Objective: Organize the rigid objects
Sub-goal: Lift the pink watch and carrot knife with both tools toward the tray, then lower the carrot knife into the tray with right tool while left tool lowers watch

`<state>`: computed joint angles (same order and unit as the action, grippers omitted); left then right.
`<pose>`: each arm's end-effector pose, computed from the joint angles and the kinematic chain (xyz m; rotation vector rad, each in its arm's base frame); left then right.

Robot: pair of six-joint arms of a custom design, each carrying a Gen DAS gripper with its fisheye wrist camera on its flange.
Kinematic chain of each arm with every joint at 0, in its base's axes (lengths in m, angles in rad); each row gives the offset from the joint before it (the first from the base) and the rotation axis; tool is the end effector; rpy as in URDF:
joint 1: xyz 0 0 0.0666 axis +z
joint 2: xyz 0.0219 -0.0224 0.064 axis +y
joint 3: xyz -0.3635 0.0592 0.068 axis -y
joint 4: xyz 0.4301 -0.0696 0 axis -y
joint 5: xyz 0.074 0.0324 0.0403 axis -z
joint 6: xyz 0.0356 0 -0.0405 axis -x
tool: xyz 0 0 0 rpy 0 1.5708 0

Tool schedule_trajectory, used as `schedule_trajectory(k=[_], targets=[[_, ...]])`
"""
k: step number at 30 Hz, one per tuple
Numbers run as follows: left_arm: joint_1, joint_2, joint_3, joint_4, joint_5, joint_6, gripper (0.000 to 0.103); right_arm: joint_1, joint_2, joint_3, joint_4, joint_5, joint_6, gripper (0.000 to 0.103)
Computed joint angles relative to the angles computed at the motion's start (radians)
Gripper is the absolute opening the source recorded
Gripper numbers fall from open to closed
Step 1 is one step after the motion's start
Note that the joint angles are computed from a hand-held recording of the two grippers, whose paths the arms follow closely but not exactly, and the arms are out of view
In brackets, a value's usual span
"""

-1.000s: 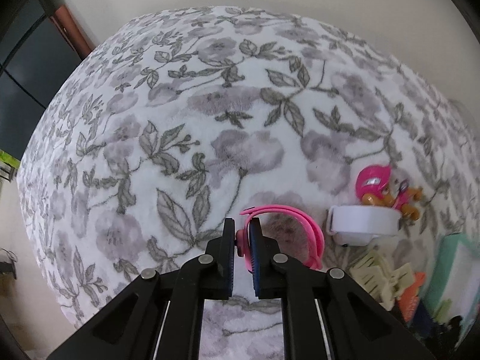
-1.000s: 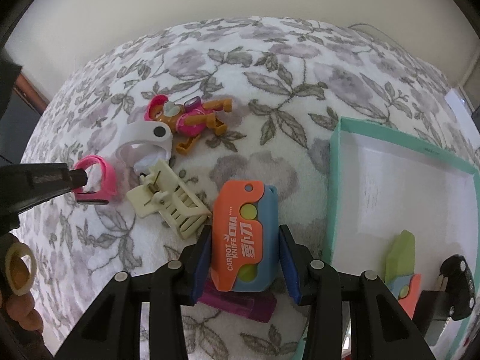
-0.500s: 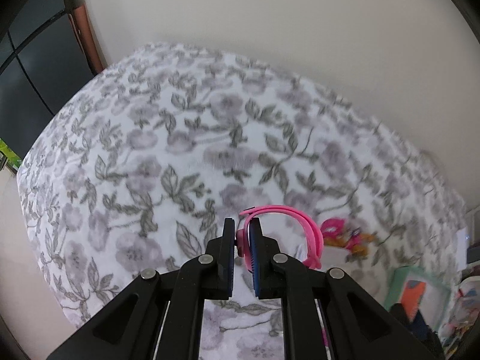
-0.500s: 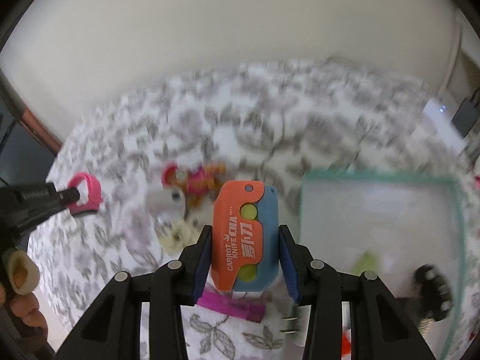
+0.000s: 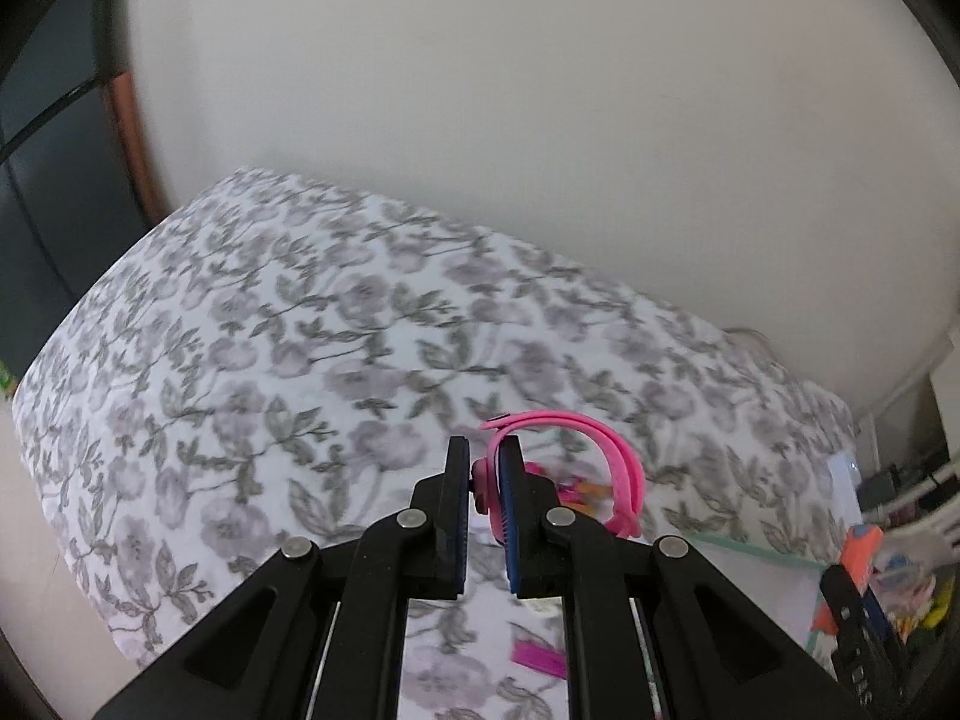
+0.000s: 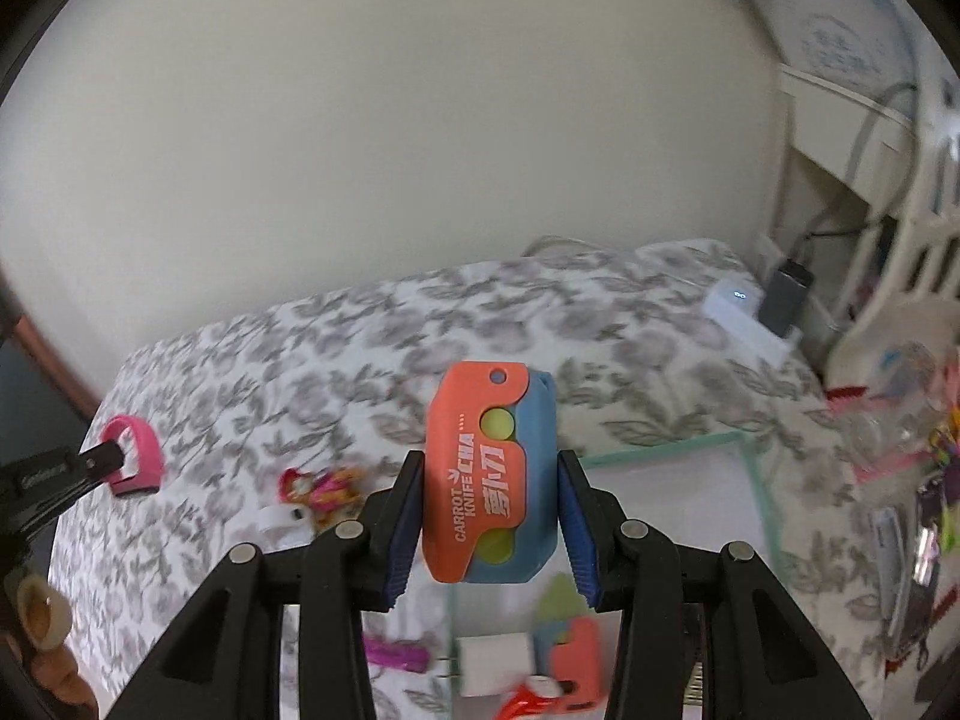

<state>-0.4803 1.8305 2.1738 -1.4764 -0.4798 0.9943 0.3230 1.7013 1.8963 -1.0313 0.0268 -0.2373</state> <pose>0.5666 -0.2771 0.5135 -0.7676 2.3852 0.0790 0.5996 0.1993 0.4840 -0.0912 2.4174 0.2262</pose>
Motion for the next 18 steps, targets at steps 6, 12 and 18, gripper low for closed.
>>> schedule_trajectory(k=[6,12,18], targets=[[-0.050,0.091,0.135,-0.008,0.018,-0.061,0.010,-0.062,-0.009,-0.009,-0.017,0.042,-0.020,0.044],[-0.090,0.183,0.237,-0.003,0.066,-0.117,0.010,-0.112,-0.035,-0.045,-0.009,0.078,-0.035,0.044],[-0.120,0.310,0.356,-0.040,0.144,-0.178,0.010,-0.119,0.007,-0.058,-0.067,0.100,-0.012,0.044]])
